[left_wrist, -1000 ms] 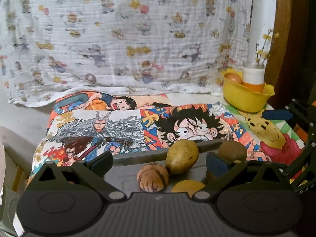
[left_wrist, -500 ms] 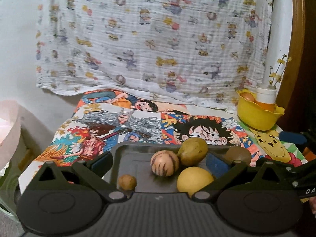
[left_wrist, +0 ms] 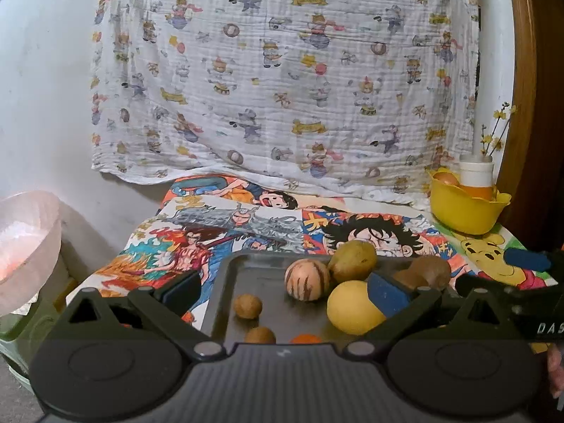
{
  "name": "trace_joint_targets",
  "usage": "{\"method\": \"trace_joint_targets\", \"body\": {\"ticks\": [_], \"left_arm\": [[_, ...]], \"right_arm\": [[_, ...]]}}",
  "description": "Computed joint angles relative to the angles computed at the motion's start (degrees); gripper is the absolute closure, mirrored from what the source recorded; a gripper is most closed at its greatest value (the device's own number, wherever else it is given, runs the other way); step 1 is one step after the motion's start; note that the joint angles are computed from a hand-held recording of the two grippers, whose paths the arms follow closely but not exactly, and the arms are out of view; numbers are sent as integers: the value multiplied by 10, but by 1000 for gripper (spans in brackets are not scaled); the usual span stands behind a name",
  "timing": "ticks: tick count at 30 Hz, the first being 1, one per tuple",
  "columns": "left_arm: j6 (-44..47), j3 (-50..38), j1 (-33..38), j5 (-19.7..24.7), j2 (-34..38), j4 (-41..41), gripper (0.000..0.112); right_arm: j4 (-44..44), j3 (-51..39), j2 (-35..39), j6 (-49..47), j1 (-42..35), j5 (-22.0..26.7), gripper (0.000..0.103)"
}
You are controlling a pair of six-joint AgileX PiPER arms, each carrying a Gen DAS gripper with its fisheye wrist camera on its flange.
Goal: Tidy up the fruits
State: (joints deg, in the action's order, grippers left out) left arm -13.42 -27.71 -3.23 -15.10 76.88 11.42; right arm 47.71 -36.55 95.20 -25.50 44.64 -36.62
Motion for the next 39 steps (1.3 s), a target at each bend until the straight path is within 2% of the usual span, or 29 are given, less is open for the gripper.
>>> {"method": "trace_joint_targets", "body": {"ticks": [7,11,17,22,25,31,39], "left_arm": [[-71,26,23,-5,-15,62,10],[-91,41,37,-10,-26,89,10],[-49,71,43,-26,-41,52,10],[-35,96,49,-49,-46,36,10],[-67,108,63,-63,-44,67,10],[-53,132,72,-103,-37,55,10],[-81,155,97,-149,-27,116,10]], "right_arm": [[48,15,-3,-25,47,-54,1],[57,21,-2,-9,61,-62,1],[85,31,2,0,90,-75,1],[107,42,6,13,115,-95,1],[113,42,10,12,127,-105,1],[127,48,31,41,161,-154,1],[162,56,53,73,197,-186,1]]}}
